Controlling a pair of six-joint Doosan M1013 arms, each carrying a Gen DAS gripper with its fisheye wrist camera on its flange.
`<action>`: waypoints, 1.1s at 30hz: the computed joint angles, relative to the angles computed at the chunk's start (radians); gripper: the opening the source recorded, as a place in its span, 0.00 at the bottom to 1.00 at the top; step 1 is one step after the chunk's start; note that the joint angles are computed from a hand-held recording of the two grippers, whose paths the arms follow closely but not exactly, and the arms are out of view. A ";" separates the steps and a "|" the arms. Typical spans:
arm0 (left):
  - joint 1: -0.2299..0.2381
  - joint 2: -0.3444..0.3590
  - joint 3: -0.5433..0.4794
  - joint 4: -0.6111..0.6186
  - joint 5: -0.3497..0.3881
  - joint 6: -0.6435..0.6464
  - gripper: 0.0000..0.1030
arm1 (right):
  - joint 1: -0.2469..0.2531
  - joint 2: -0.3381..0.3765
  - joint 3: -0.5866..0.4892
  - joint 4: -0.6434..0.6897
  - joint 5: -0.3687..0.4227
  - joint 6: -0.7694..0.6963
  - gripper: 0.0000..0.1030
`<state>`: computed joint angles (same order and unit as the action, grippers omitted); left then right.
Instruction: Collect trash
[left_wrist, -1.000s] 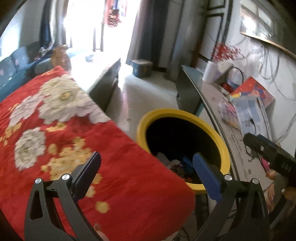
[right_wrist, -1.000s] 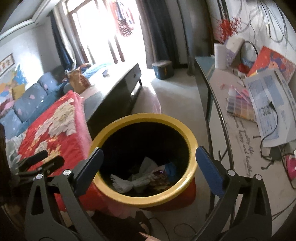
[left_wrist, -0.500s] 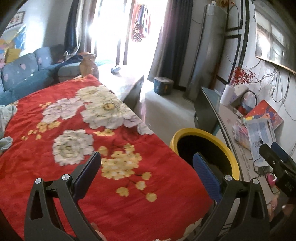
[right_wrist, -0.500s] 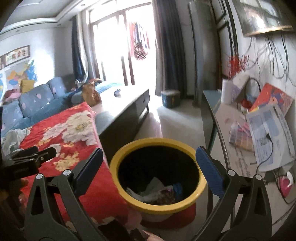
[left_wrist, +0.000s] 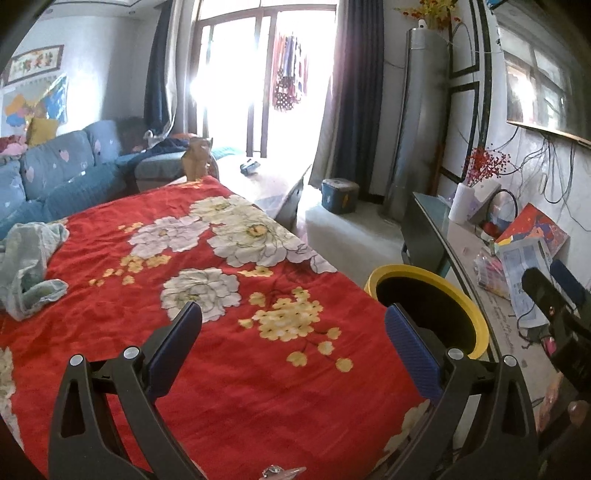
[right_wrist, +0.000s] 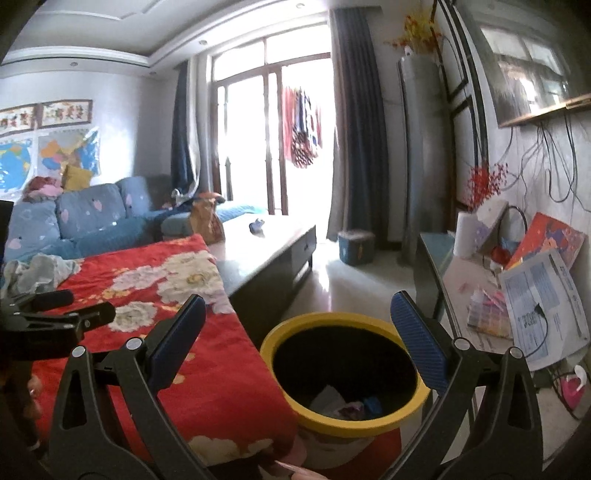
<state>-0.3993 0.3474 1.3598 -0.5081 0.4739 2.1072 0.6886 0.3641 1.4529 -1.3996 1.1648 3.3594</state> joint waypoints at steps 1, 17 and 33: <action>0.004 -0.006 0.011 -0.018 -0.011 0.021 0.94 | 0.004 0.004 -0.002 -0.015 0.001 0.004 0.89; 0.042 -0.082 0.157 -0.392 -0.175 0.388 0.94 | 0.047 0.053 -0.021 -0.141 0.095 0.064 0.90; 0.044 -0.086 0.164 -0.441 -0.179 0.427 0.94 | 0.042 0.058 -0.030 -0.093 0.082 0.056 0.90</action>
